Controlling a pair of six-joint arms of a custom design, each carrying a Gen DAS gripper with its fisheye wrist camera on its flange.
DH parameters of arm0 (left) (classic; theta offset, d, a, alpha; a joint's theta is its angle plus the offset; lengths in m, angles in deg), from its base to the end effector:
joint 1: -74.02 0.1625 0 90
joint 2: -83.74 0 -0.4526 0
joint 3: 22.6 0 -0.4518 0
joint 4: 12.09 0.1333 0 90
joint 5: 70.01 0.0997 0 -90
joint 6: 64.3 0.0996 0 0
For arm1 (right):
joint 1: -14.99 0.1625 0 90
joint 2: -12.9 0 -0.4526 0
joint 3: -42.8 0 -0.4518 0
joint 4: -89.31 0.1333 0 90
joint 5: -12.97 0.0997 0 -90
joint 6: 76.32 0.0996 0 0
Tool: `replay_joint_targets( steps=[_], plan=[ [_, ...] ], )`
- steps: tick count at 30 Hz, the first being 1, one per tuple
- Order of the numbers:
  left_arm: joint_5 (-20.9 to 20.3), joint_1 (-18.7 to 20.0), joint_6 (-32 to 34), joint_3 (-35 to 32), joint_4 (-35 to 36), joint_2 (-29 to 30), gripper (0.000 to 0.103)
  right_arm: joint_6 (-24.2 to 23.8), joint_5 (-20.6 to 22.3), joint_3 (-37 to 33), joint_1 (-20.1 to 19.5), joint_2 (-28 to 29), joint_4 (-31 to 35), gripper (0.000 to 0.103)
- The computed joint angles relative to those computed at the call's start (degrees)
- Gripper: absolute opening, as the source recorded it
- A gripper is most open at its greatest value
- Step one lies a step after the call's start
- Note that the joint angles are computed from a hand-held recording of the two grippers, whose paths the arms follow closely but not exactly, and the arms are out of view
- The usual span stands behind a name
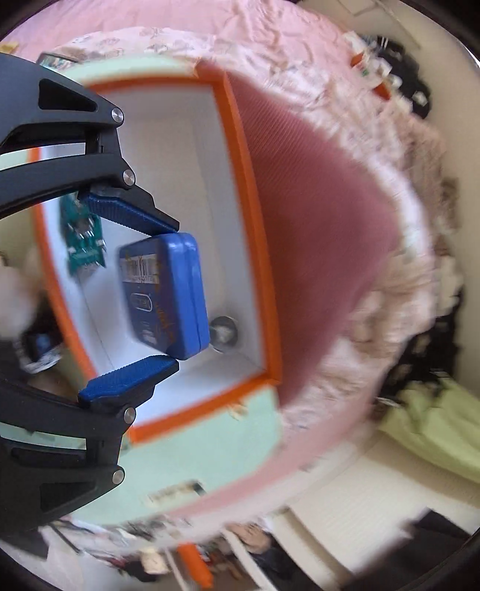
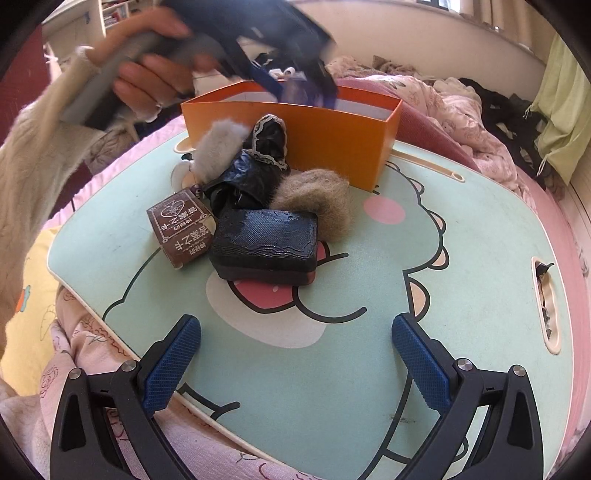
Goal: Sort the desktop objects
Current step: 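Reach into the box and grasp the blue tin with the left gripper, then lift the blue tin out and set it on the table with the left gripper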
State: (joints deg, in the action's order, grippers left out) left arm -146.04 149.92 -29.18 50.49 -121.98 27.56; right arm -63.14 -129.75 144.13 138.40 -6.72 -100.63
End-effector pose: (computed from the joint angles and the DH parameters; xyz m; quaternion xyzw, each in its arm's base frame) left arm -0.0396 -0.8033 0.3158 0.4103 0.9034 -0.0032 0.1242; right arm 0.3783 -0.4753 -0.1587 0.0861 -0.8833 0.3037 0.3465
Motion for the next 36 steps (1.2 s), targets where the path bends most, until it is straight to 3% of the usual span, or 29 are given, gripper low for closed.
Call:
replay_joint_targets(
  steps=[1, 2, 4, 7, 8, 10, 11, 12, 19, 21, 23, 25, 26, 28, 31, 36],
  plan=[
    [-1.6, 0.2, -0.3, -0.4, -0.2, -0.9, 0.021, 0.0, 0.0, 0.0, 0.0, 0.0, 0.0, 0.103],
    [-3.5, 0.4, -1.7, -1.3, 1.0, -1.2, 0.018, 0.0, 0.0, 0.0, 0.0, 0.0, 0.0, 0.103],
    [-6.6, 1.3, -1.6, -1.0, -0.1, -3.1, 0.018, 0.0, 0.0, 0.0, 0.0, 0.0, 0.0, 0.103],
    [-5.8, 1.7, -1.2, -0.2, -0.8, -4.1, 0.018, 0.0, 0.0, 0.0, 0.0, -0.1, 0.1, 0.103],
    [-5.0, 1.7, -1.8, -0.6, -0.3, -3.6, 0.023, 0.2, 0.0, 0.0, 0.0, -0.1, 0.3, 0.103],
    [-2.5, 1.3, -3.3, -0.9, -0.9, -2.0, 0.044, 0.3, -0.1, 0.0, 0.1, -0.1, 0.4, 0.103],
    [-1.0, 0.7, -4.1, -0.5, -1.9, -1.4, 0.062, 0.2, -0.1, 0.0, 0.0, -0.1, 0.3, 0.103],
    [0.1, 0.1, -4.6, 0.1, -3.0, -0.5, 0.067, 0.2, -0.1, 0.1, 0.1, -0.1, 0.2, 0.103],
    [-2.2, -2.1, -8.3, 1.4, -1.2, 2.6, 0.067, 0.3, -0.1, 0.0, 0.1, -0.1, 0.3, 0.103],
    [-0.6, -3.2, -9.2, 1.8, -1.8, 3.2, 0.067, 0.3, -0.1, 0.0, 0.2, -0.1, 0.3, 0.103],
    [3.9, -4.1, -10.1, 2.4, -2.5, 3.9, 0.067, 0.3, -0.1, 0.0, 0.2, -0.1, 0.3, 0.103],
    [6.9, -4.0, -11.2, 2.8, -2.4, 4.6, 0.049, 0.4, -0.1, 0.1, 0.1, -0.1, 0.2, 0.103],
    [6.8, -3.7, -11.9, 2.3, -1.1, 5.0, 0.022, 0.3, 0.0, 0.1, 0.1, -0.1, 0.0, 0.103],
    [4.7, -2.7, -12.8, 1.3, 0.8, 5.4, 0.022, 0.4, 0.2, 0.2, 0.2, -0.2, -0.3, 0.103],
    [1.3, -2.0, -9.8, 3.8, -3.0, 2.9, 0.022, 0.5, 0.2, 0.2, 0.2, -0.3, -0.1, 0.103],
    [-12.2, 0.6, -5.3, 10.0, -9.4, -6.5, 0.022, 0.6, 0.0, 0.2, 0.3, -0.3, 0.0, 0.103]
  ],
)
